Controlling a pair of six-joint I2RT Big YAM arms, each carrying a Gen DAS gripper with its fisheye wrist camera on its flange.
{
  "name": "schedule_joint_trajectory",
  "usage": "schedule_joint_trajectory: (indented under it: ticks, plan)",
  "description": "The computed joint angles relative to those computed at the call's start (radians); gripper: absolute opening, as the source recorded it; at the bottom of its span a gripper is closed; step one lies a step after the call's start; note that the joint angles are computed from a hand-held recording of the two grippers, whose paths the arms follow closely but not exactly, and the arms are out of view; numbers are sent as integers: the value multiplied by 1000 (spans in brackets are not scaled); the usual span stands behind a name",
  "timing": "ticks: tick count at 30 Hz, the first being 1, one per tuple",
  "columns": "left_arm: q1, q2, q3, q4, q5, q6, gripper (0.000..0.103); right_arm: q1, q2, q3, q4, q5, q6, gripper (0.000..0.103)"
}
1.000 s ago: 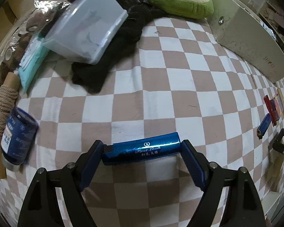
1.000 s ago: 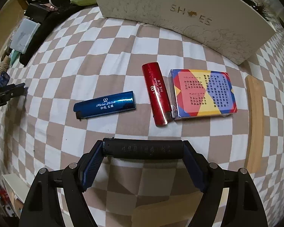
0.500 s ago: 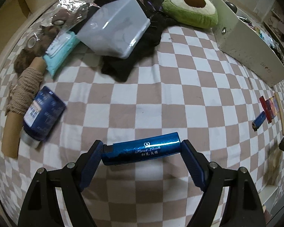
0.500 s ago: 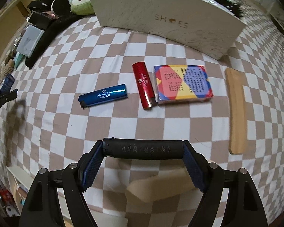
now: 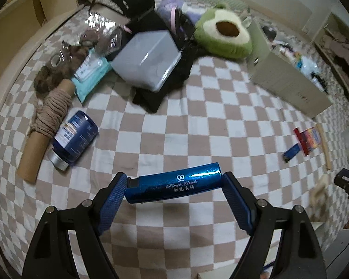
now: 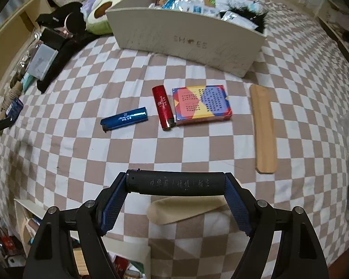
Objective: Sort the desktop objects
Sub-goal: 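Lift the blue lighter and black tube and carry both toward the crammed box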
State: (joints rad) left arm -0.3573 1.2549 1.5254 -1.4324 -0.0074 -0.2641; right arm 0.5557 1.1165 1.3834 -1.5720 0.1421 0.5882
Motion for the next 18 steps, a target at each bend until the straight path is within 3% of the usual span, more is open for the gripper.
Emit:
schedule_joint_trajectory:
  ticks: [6, 11, 18]
  plan:
    - [-2, -34, 102, -44, 0, 1, 83, 12, -30, 38, -27, 27, 25, 81]
    - [-20, -53, 180, -95, -47, 16, 83, 38, -55, 74, -37, 53, 65, 81]
    - [-53, -115, 210, -135, -79, 1, 83, 76, -107, 116, -23, 71, 117, 81]
